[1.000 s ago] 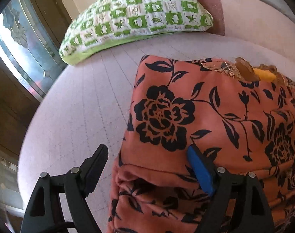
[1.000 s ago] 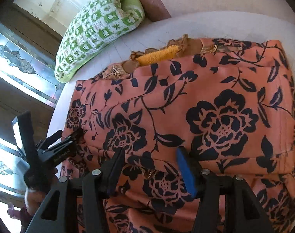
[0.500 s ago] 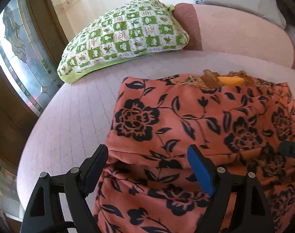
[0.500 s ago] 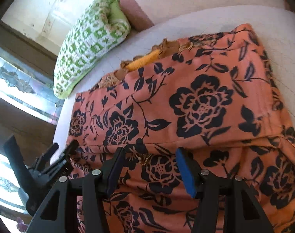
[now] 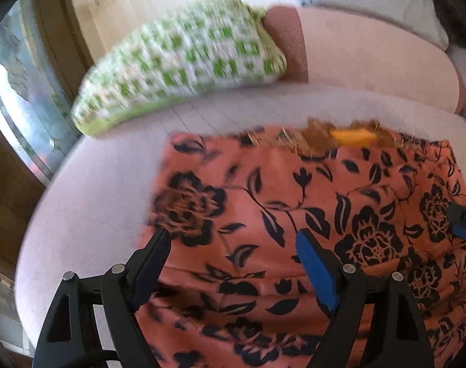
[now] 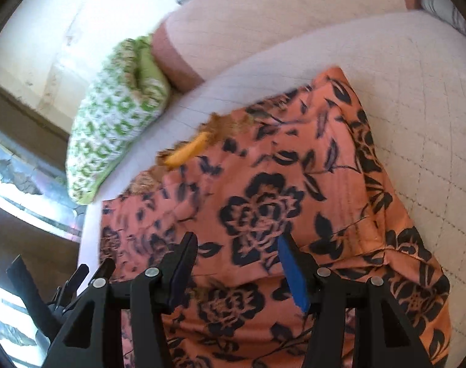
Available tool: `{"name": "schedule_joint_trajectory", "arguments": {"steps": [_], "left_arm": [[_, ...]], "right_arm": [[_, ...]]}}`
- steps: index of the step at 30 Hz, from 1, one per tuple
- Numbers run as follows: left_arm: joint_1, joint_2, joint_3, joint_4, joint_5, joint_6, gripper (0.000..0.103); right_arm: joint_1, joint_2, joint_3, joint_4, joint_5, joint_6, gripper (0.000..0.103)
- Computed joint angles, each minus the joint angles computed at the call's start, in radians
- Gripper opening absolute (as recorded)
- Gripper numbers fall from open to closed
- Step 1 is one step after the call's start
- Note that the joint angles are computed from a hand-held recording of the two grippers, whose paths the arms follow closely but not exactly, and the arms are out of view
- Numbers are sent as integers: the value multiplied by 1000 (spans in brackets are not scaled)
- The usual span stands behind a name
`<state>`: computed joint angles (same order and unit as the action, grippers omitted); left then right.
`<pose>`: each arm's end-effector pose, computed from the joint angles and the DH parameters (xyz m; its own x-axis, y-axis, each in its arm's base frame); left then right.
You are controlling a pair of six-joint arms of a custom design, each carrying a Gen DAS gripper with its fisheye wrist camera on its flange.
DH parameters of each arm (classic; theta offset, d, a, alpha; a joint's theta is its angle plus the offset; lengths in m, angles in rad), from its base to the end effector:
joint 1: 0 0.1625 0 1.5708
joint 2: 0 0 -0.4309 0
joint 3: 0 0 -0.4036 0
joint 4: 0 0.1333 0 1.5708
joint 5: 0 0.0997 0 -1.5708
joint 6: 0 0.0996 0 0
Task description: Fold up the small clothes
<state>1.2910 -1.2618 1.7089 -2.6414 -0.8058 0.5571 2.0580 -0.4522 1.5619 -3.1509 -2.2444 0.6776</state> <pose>0.0238 -0.6497 0.3984 -0.5647 0.2518 -0.7859 0.6159 0.7624 -0.1983 0.3865 -0.5776 -0.0349 -0.9028 0.4034 0.1491 0.1908 0.6864 -0.7017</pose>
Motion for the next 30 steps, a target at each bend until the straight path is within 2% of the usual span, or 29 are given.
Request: {"name": "schedule_joint_trajectory", "arguments": {"steps": [1, 3, 5, 9, 11, 13, 16, 22, 28, 30], "left_arm": [[7, 17, -26, 64, 9, -37, 84], [25, 56, -72, 147, 19, -105, 88], [18, 67, -88, 139, 23, -111, 90], [13, 59, -79, 102, -18, -93, 90], [13, 57, -76, 117, -35, -82, 90], [14, 70, -79, 162, -11, -77, 90], [12, 58, -69, 145, -19, -65, 90], [39, -31, -62, 183, -40, -85, 90], [70, -168, 16, 11, 17, 44, 90], [93, -216, 24, 60, 11, 33, 90]], "right_arm": [[-14, -5, -1, 36, 18, 23, 58], [-27, -4, 0, 25, 39, 30, 58], [-27, -7, -7, 20, 43, 19, 58], [-24, 3, -19, -46, 29, -41, 58], [-31, 4, -27, -21, 40, -39, 58], [-51, 5, -32, 49, 77, -8, 59], [-40, -1, -28, 47, 64, -9, 59], [-6, -55, 67, -1, 38, -9, 59], [37, -159, 272, -85, -16, 67, 59], [62, -189, 358, -155, -40, 103, 62]]}}
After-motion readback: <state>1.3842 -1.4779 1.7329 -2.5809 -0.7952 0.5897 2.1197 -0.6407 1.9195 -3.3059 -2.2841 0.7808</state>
